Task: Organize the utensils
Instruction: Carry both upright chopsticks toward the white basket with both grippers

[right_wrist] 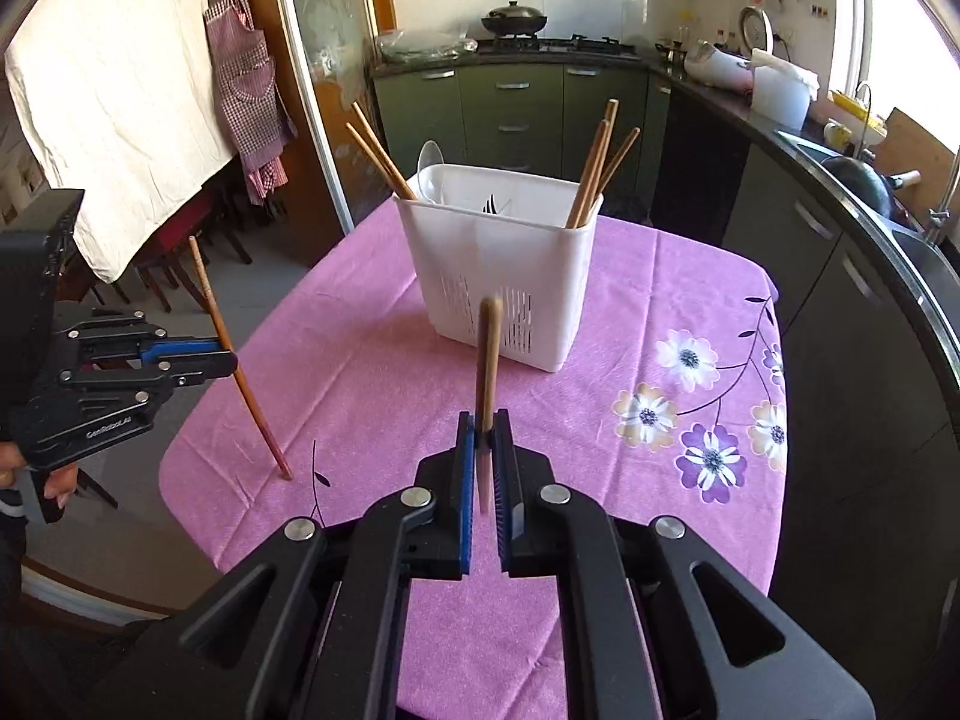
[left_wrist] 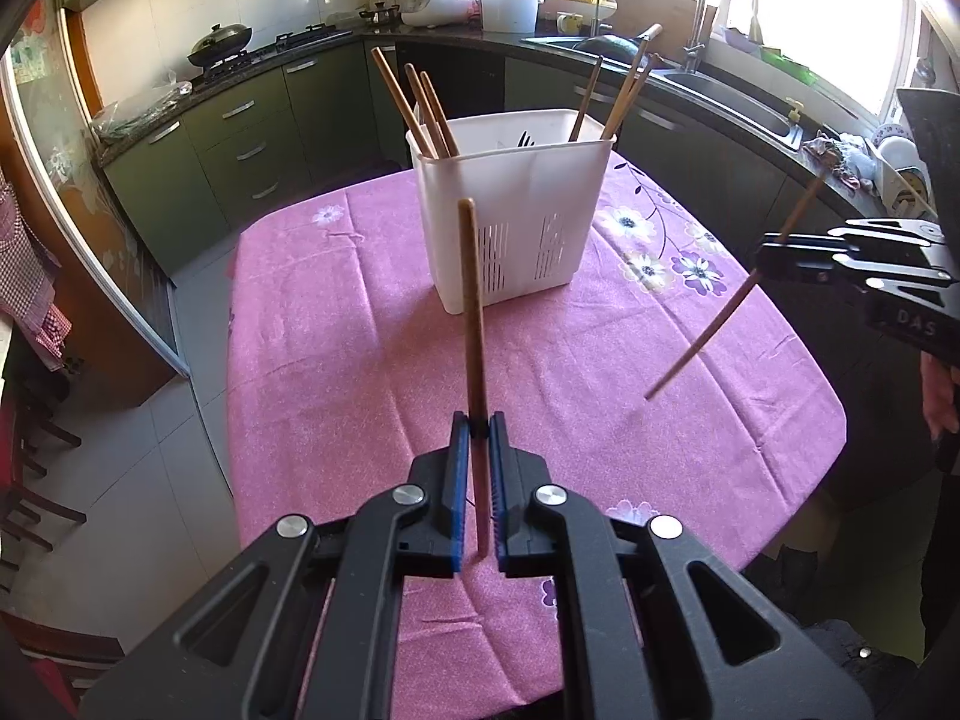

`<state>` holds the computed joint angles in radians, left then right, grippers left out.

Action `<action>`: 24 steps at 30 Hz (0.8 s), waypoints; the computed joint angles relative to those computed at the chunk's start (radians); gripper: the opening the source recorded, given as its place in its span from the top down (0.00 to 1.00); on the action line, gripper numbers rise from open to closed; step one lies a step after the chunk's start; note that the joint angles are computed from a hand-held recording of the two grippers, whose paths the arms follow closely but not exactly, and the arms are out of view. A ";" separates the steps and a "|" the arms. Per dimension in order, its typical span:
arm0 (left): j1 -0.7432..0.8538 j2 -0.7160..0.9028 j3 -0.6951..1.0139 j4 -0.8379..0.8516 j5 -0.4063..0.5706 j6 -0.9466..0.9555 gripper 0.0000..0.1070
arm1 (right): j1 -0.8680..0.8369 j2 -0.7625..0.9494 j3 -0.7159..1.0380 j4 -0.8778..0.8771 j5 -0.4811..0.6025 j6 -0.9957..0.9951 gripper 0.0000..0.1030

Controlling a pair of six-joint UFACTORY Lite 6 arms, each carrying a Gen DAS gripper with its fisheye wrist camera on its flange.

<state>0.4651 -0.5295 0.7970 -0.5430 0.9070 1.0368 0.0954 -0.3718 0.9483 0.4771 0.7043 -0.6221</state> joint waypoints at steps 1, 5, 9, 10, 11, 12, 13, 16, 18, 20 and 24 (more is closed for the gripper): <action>0.005 -0.011 -0.006 -0.006 0.000 0.011 0.94 | -0.029 -0.036 -0.020 0.020 0.017 -0.028 0.94; 0.012 -0.039 -0.014 -0.012 0.014 0.023 0.94 | -0.145 -0.131 -0.099 0.111 0.085 -0.153 0.94; 0.009 -0.056 -0.019 -0.003 0.019 0.020 0.94 | -0.223 -0.141 -0.127 0.161 0.125 -0.244 0.94; 0.010 -0.060 -0.019 -0.002 0.023 0.020 0.94 | -0.229 -0.141 -0.136 0.168 0.123 -0.255 0.94; 0.014 -0.064 -0.021 -0.003 0.028 0.024 0.94 | -0.235 -0.127 -0.142 0.178 0.115 -0.277 0.94; 0.016 -0.068 -0.021 -0.003 0.032 0.026 0.94 | -0.236 -0.125 -0.146 0.180 0.114 -0.283 0.94; 0.016 -0.069 -0.019 -0.003 0.034 0.026 0.94 | -0.235 -0.125 -0.149 0.183 0.115 -0.284 0.94; 0.020 -0.073 -0.012 -0.005 0.051 0.029 0.94 | -0.245 -0.128 -0.158 0.197 0.121 -0.303 0.94; 0.019 -0.071 0.000 -0.007 0.062 0.027 0.94 | -0.249 -0.128 -0.159 0.202 0.121 -0.306 0.94; 0.013 -0.070 0.012 -0.006 0.066 0.021 0.94 | -0.253 -0.120 -0.159 0.210 0.121 -0.317 0.94; -0.002 -0.059 0.043 -0.004 0.074 0.001 0.94 | -0.261 -0.114 -0.156 0.220 0.126 -0.330 0.94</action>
<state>0.4632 -0.5884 0.8395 -0.5471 0.9806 1.0377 -0.1655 -0.4861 0.7924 0.6971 0.8305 -0.9525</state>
